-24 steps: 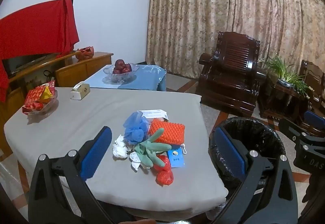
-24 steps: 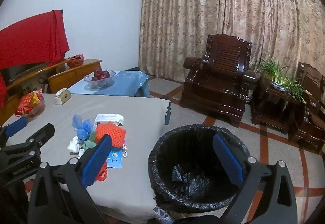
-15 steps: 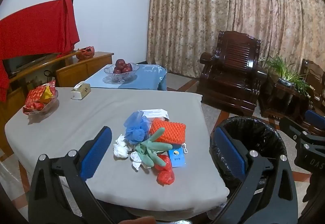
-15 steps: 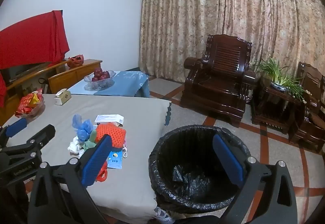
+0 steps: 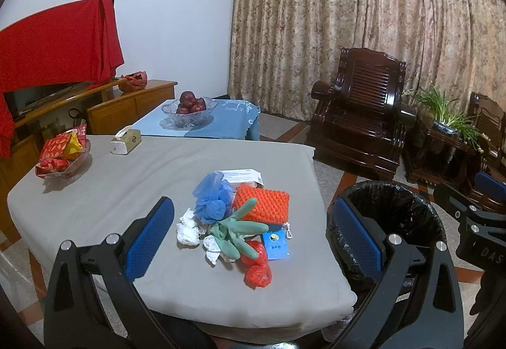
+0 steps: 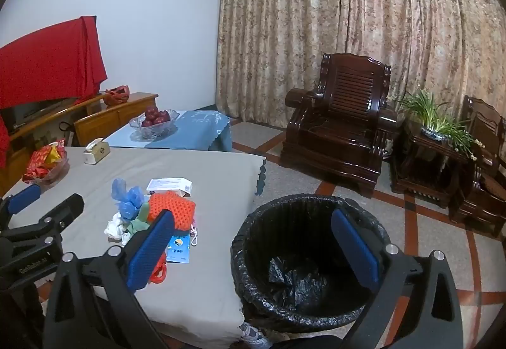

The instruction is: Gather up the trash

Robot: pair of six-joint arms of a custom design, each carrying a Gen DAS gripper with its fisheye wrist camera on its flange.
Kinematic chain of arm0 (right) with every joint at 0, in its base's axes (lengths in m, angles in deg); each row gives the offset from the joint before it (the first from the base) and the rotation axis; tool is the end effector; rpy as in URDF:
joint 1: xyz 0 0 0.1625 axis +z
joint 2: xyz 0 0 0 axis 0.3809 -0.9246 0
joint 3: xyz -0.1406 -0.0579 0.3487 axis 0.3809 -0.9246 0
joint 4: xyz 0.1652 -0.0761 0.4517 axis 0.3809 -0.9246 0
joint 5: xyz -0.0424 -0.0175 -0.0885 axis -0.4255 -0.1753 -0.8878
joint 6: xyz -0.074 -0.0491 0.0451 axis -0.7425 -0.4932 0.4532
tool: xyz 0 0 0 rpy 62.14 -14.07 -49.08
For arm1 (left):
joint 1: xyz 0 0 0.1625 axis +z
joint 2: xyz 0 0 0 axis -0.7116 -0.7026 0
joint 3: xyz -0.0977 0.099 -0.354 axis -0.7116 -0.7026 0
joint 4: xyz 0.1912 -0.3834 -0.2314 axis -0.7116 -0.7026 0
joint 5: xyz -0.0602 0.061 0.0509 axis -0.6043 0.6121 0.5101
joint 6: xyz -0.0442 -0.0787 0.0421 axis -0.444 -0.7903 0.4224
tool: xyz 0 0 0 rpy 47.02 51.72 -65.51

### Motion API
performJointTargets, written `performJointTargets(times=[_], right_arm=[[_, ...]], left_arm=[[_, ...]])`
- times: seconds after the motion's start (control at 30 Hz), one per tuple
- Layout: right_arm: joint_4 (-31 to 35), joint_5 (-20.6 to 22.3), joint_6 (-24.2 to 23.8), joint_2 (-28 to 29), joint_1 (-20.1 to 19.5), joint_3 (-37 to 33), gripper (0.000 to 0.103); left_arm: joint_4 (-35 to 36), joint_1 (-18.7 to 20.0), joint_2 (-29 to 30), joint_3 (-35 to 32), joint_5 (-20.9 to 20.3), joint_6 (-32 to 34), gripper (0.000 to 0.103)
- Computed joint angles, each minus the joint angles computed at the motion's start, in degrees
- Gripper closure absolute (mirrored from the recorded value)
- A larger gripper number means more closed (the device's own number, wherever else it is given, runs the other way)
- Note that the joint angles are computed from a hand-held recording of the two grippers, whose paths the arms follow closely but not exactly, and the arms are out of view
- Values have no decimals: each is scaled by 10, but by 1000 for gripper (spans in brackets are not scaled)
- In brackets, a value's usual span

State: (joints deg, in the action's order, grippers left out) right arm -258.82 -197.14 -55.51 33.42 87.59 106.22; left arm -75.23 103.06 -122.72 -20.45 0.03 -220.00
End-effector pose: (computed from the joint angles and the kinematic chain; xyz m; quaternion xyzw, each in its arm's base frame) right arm 0.3679 -0.7544 0.1402 0.2934 -0.8118 0.4308 0.2632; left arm -0.1868 -0.7071 0.3014 0.0852 0.7620 -0.5175 0.3799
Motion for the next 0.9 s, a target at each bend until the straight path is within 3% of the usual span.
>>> performJointTargets(times=[0.9], right_arm=[[3,-2,-2,2,0,-5,6]], left_arm=[[10,-3,2,-5,-3,-7,5]])
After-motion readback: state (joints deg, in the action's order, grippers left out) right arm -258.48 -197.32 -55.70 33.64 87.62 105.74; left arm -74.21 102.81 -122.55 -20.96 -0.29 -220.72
